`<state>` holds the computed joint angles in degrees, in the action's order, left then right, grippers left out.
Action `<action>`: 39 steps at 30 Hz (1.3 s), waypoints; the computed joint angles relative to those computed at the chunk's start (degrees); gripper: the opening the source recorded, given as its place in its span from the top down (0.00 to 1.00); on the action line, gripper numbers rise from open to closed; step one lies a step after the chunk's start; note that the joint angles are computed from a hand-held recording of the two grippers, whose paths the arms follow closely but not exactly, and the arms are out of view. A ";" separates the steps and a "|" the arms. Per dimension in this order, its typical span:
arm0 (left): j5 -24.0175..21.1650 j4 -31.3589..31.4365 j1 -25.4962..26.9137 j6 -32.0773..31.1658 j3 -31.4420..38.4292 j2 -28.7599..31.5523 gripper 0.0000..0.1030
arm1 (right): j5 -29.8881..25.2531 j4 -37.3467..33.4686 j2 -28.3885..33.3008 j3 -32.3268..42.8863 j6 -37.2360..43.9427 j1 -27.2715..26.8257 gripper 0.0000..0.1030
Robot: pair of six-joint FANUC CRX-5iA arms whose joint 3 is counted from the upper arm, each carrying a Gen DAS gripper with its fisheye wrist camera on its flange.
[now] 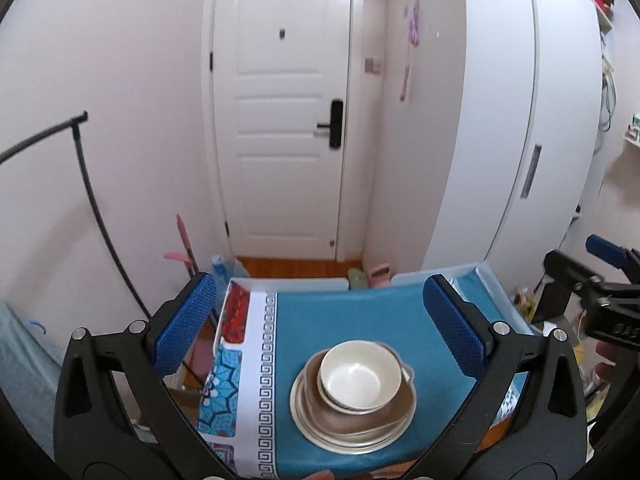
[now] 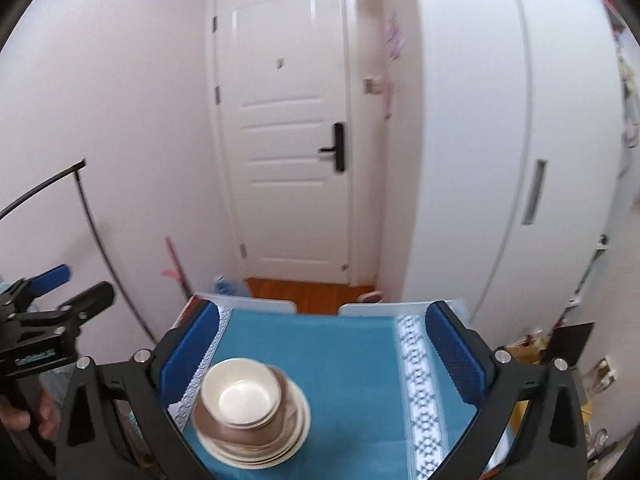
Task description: Organize plates and bowls
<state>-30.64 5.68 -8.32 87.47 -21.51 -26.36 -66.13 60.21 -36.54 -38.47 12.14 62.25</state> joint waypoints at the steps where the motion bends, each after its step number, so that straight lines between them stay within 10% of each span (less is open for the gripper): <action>1: 0.82 -1.67 -0.74 1.84 -0.21 -0.68 0.00 | -0.33 -0.04 -0.04 0.01 0.21 -0.05 0.00; 20: -4.74 -31.51 -13.65 29.61 7.30 -2.11 0.00 | -2.98 3.07 -2.90 -2.10 -2.80 1.39 0.00; 39: -8.39 -41.17 -19.23 37.84 9.99 -1.24 0.00 | -2.57 3.59 -3.44 -2.25 -2.71 0.60 0.00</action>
<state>-39.03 -35.49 -27.56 125.31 -11.51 -27.60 -68.70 63.79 -39.98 -40.71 9.43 62.85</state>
